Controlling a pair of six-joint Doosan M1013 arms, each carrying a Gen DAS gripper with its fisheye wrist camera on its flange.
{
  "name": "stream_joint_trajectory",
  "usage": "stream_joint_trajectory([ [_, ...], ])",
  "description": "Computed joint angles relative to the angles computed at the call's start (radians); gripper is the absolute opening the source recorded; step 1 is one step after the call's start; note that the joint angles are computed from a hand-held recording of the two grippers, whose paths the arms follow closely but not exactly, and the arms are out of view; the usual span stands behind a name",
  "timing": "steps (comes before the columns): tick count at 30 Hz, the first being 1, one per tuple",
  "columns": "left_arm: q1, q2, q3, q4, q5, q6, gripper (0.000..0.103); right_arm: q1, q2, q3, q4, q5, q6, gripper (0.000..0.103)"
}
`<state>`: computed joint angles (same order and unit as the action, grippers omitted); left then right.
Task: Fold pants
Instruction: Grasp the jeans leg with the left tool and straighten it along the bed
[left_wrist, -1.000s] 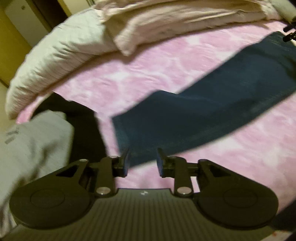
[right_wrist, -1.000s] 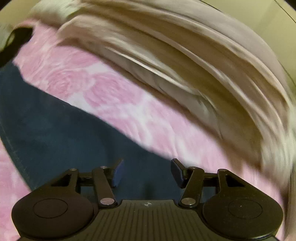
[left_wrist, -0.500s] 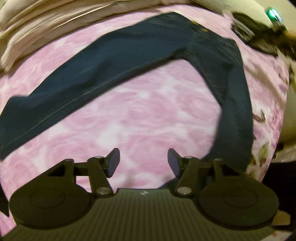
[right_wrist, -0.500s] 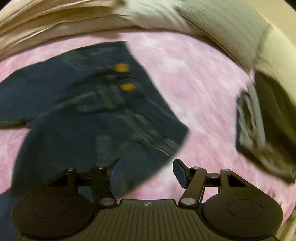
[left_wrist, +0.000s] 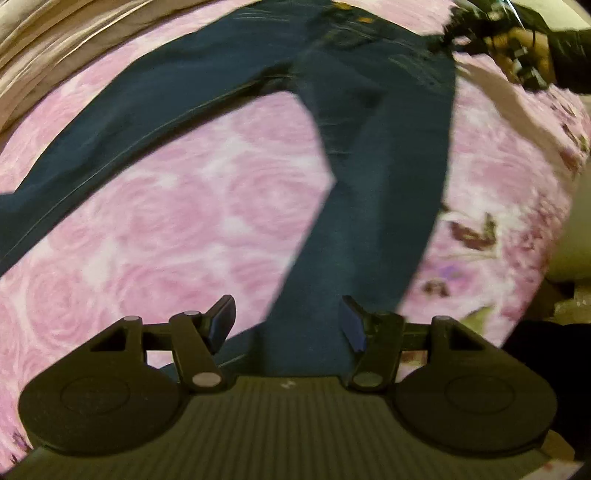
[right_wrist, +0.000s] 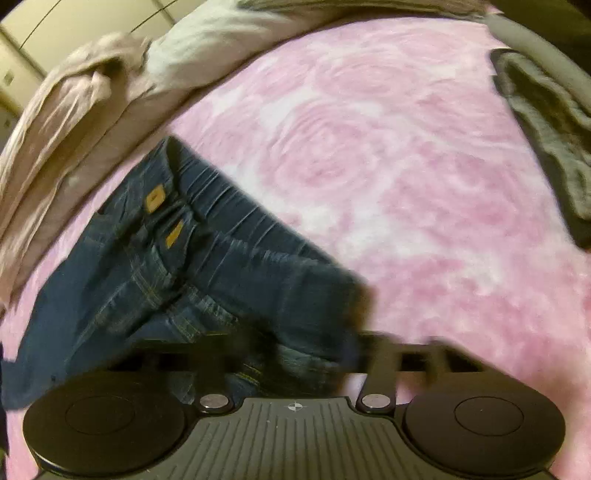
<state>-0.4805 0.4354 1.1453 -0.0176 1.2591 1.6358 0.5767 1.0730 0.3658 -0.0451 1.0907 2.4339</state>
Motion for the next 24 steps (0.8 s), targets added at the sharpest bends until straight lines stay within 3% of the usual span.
stream_joint_trajectory([
  [2, -0.018, 0.012, -0.027, -0.004, 0.019, 0.028, 0.057, -0.01, -0.082, 0.15, 0.033, -0.128, 0.012, 0.013],
  [3, -0.025, 0.017, -0.04, -0.006, 0.024, 0.041, 0.057, -0.008, -0.118, 0.199, 0.02, -0.167, 0.017, 0.005],
  [5, -0.035, 0.028, -0.064, -0.02, 0.029, 0.064, 0.057, 0.0, -0.187, 0.288, -0.034, -0.24, 0.067, 0.005],
  [8, -0.041, 0.038, -0.083, -0.037, 0.017, 0.085, 0.057, 0.024, -0.301, 0.43, -0.171, -0.249, 0.221, 0.005],
  [10, -0.041, 0.037, -0.081, -0.034, 0.003, 0.088, 0.057, 0.036, -0.366, 0.533, -0.234, -0.202, 0.325, 0.005],
  [12, -0.037, 0.032, -0.071, -0.031, -0.003, 0.079, 0.057, 0.033, -0.408, 0.619, -0.217, -0.169, 0.365, 0.005],
  [14, -0.031, 0.018, -0.048, -0.013, -0.005, 0.053, 0.057, 0.029, -0.429, 0.676, -0.183, -0.192, 0.335, 0.008],
  [16, -0.023, -0.009, -0.009, 0.009, -0.011, 0.021, 0.057, 0.038, -0.42, 0.655, -0.213, -0.13, 0.338, 0.016],
  [18, -0.012, -0.04, 0.032, 0.041, -0.011, -0.011, 0.057, 0.061, -0.404, 0.61, -0.294, -0.038, 0.358, 0.042],
  [19, -0.006, -0.056, 0.051, 0.063, -0.01, -0.027, 0.057, 0.072, -0.397, 0.59, -0.318, -0.014, 0.347, 0.047],
  [20, 0.002, -0.073, 0.075, 0.084, -0.012, -0.045, 0.058, 0.083, -0.394, 0.573, -0.332, 0.001, 0.324, 0.052],
  [24, 0.046, -0.126, 0.154, 0.161, -0.009, -0.099, 0.064, 0.123, -0.362, 0.485, -0.313, 0.041, 0.185, 0.052],
])
